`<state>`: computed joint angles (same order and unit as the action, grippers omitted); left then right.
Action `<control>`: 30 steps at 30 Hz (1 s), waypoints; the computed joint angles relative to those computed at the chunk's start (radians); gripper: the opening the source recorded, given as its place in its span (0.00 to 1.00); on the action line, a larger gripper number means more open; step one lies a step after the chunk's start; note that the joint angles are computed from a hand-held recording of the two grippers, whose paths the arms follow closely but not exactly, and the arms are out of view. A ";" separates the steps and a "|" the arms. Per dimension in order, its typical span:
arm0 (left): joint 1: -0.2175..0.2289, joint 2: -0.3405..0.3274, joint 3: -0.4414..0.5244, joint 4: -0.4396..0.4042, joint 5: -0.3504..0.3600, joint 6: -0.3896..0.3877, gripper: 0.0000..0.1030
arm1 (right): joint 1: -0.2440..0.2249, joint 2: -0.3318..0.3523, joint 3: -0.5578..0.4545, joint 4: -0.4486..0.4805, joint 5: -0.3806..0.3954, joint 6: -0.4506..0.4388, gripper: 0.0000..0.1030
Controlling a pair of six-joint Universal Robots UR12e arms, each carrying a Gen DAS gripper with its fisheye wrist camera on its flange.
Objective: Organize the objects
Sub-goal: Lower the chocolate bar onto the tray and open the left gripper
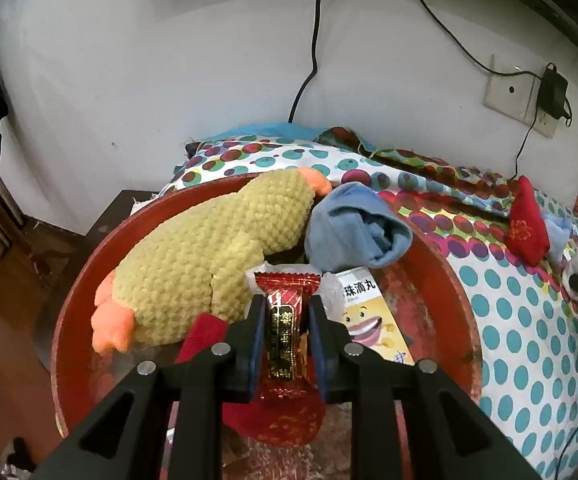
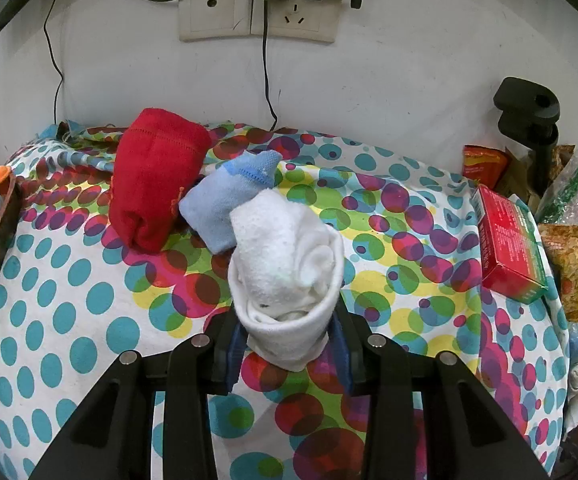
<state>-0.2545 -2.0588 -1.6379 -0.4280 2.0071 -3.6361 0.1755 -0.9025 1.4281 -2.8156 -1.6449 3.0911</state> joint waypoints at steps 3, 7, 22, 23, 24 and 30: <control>0.003 -0.005 0.007 -0.017 -0.019 0.000 0.25 | 0.001 0.000 0.000 0.002 -0.003 -0.001 0.33; 0.000 -0.013 0.010 -0.038 -0.003 -0.005 0.29 | 0.003 0.002 -0.003 0.005 -0.010 -0.006 0.34; -0.013 0.035 -0.052 0.080 -0.054 0.069 0.51 | 0.012 0.006 -0.010 0.011 -0.050 -0.037 0.34; -0.016 0.040 -0.057 0.084 -0.050 0.078 0.52 | 0.013 0.007 -0.011 0.011 -0.053 -0.039 0.34; -0.020 0.047 -0.064 0.090 -0.047 0.084 0.53 | 0.014 0.007 -0.012 0.011 -0.058 -0.042 0.34; -0.041 0.077 -0.110 0.132 -0.028 0.117 0.55 | 0.019 0.010 -0.018 0.013 -0.078 -0.054 0.34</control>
